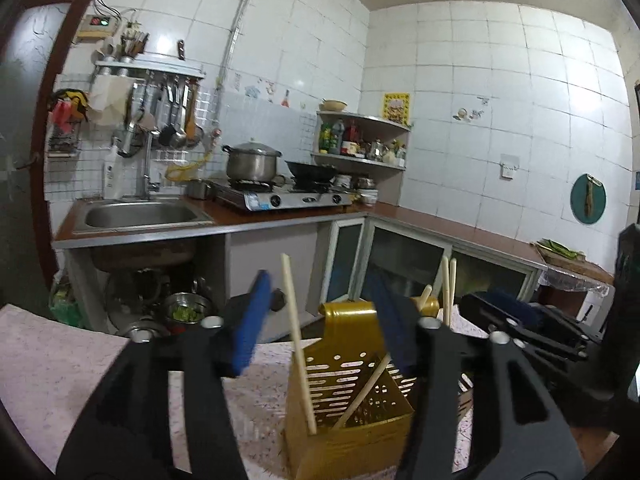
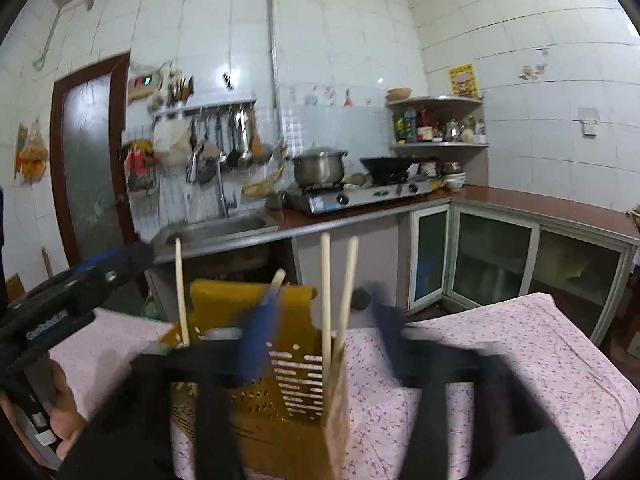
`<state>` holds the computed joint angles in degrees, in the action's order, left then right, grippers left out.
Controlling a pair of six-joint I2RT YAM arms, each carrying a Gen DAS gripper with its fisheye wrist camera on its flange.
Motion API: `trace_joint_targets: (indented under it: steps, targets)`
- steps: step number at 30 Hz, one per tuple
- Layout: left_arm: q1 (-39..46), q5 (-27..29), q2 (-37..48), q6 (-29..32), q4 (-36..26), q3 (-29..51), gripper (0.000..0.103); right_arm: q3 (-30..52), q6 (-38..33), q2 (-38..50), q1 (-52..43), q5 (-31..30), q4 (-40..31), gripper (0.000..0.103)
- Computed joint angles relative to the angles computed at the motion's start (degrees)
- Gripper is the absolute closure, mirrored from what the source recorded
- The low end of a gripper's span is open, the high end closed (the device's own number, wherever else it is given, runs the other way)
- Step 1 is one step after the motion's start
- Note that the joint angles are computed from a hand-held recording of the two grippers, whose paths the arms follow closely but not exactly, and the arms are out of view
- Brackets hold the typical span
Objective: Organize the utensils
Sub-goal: 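Drop the chopsticks into the basket by opening both tools, then move both open tools back toward the remaining utensils on the table, then close the left tool on the blue spoon handle while the right tool grasps a chopstick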
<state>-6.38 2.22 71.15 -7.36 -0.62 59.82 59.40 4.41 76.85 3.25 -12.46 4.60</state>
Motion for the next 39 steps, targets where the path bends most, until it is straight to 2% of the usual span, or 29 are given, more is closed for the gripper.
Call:
trace_joint_targets:
  steps: [1, 3, 4, 5, 7, 8, 10, 16, 23, 29, 37, 39]
  targets:
    - [0.5, 0.7, -1.8, -0.1, -2.0, 0.0, 0.045, -0.2, -0.1, -1.2, -0.4, 0.0, -0.9, 0.042]
    - [1.6, 1.0, -4.9, -0.6, -5.3, -0.1, 0.029, 0.1, -0.6, -3.9, -1.5, -0.5, -5.1, 0.042]
    - [2.4, 0.9, -7.0, -1.0, -7.7, -0.3, 0.018, -0.1, -0.7, -5.0, -1.8, -0.4, -6.4, 0.039]
    - [3.5, 1.5, -9.2, -1.4, -10.1, -0.6, 0.011, -0.4, -0.9, -6.3, -2.0, 0.0, -8.1, 0.034]
    - [5.7, 2.6, -12.6, -1.6, -14.3, -1.1, 0.005, -2.1, -1.6, -10.3, -2.5, 0.6, -11.3, 0.026]
    - [6.8, 3.6, -14.3, -1.2, -16.7, -1.3, 0.005, -3.3, -1.8, -12.5, -2.6, 1.4, -12.7, 0.019]
    - [8.8, 5.3, -16.9, 0.1, -21.9, -1.4, 0.005, -5.1, -1.9, -16.3, -2.8, 2.4, -16.6, 0.014]
    - [11.9, 4.4, -24.4, 4.4, -35.6, -4.1, 0.005, -8.4, 0.4, -22.7, -2.3, 3.4, -28.3, 0.013]
    - [15.0, 6.9, -32.6, 6.1, -46.5, -9.4, 0.005, -16.9, 3.6, -30.7, 6.6, 12.1, -34.4, 0.013]
    - [16.4, 7.3, -37.2, 7.5, -52.6, -14.7, 0.005, -22.7, 6.6, -33.9, 14.8, 19.1, -36.3, 0.013]
    - [26.3, 16.6, -37.5, 9.9, -58.8, -19.2, 0.005, -25.0, 9.6, -34.1, 20.4, 24.1, -38.7, 0.013]
    - [24.9, 15.1, -38.3, 8.5, -58.8, -20.3, 0.006, -25.7, 10.4, -33.8, 21.9, 25.1, -39.0, 0.013]
